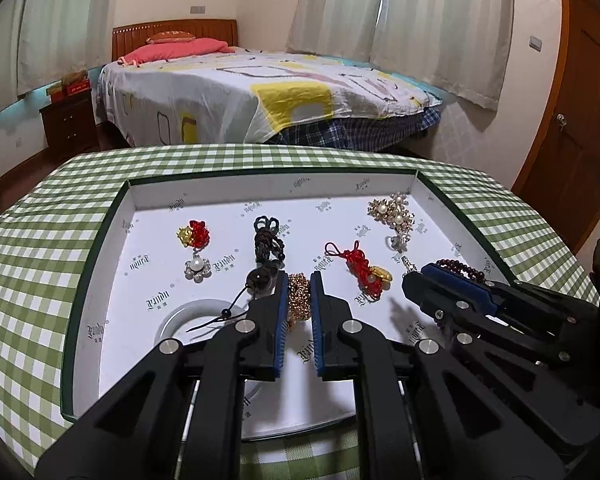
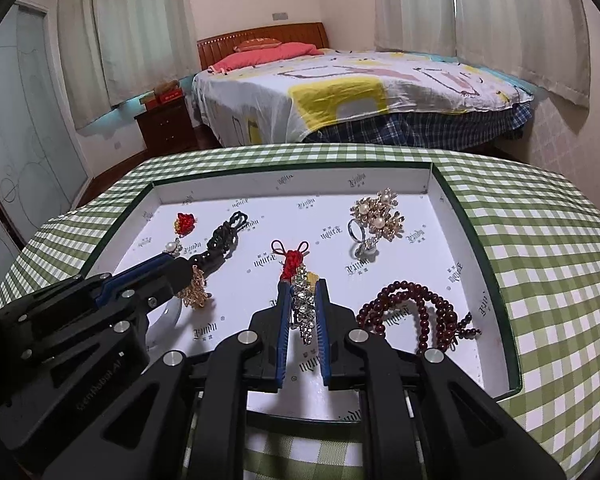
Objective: Organize jewelry
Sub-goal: 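Open the left tool to release the gold chain while the right tool releases the bar brooch in the tray, then withdraw both tools up and away from the tray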
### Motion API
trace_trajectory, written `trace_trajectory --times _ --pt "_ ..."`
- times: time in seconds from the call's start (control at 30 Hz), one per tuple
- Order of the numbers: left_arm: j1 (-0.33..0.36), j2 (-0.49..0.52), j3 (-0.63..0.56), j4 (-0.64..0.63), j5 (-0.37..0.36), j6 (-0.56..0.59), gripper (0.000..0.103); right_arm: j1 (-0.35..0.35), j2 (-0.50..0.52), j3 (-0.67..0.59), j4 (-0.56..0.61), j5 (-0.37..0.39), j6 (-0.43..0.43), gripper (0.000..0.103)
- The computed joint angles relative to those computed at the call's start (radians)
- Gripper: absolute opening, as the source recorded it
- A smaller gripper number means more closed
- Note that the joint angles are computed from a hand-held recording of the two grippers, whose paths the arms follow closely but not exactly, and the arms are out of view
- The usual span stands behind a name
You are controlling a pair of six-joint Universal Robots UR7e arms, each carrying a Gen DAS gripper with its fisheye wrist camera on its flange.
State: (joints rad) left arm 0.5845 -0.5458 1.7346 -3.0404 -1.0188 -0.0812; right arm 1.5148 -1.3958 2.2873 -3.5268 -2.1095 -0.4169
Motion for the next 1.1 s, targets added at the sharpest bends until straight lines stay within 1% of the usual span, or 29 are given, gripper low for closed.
trace_trajectory --times 0.2,0.37,0.43,0.5,0.53,0.57,0.63,0.67,0.7,0.8,0.83,0.9,0.97,1.1 --pt "0.009 0.0 -0.011 0.048 -0.008 -0.029 0.011 0.002 0.004 -0.01 0.016 -0.015 0.014 0.013" --pt "0.009 0.003 -0.014 0.054 -0.001 -0.031 0.012 0.0 0.002 -0.014 0.034 -0.018 0.024 0.015" --pt "0.007 0.004 -0.014 0.053 0.002 -0.029 0.019 0.001 0.004 -0.016 0.038 -0.021 0.022 0.015" --pt "0.005 0.005 -0.013 0.048 0.009 -0.031 0.038 0.003 0.006 -0.016 0.036 -0.026 0.023 0.015" --pt "0.003 0.004 -0.008 0.039 0.011 -0.032 0.041 0.003 0.006 -0.016 0.034 -0.027 0.024 0.016" --pt "0.001 0.003 -0.004 0.031 0.016 -0.031 0.041 0.005 0.007 -0.014 0.029 -0.033 0.027 0.019" --pt "-0.001 -0.002 0.005 0.022 0.03 -0.032 0.042 0.004 0.007 -0.011 0.013 -0.041 0.033 0.035" --pt "0.0 -0.005 0.008 0.024 0.035 -0.036 0.045 0.002 0.004 -0.007 0.005 -0.042 0.038 0.038" --pt "0.0 -0.007 0.01 0.025 0.039 -0.039 0.051 0.001 0.001 -0.003 -0.007 -0.044 0.041 0.042" --pt "0.0 -0.022 0.022 0.031 0.047 -0.049 0.055 0.004 -0.004 0.008 -0.03 -0.057 0.037 0.053" --pt "-0.004 -0.029 0.029 0.035 0.052 -0.053 0.055 0.008 -0.005 0.013 -0.04 -0.064 0.034 0.054" --pt "-0.013 -0.048 0.045 0.042 0.061 -0.059 0.06 0.023 -0.013 0.027 -0.055 -0.084 0.035 0.054" --pt "-0.028 -0.071 0.071 0.032 0.075 -0.065 0.062 0.037 -0.021 0.039 -0.065 -0.099 0.041 0.054" --pt "-0.069 -0.142 0.148 0.025 0.101 -0.09 0.067 0.085 -0.055 0.08 -0.079 -0.145 0.053 0.054"
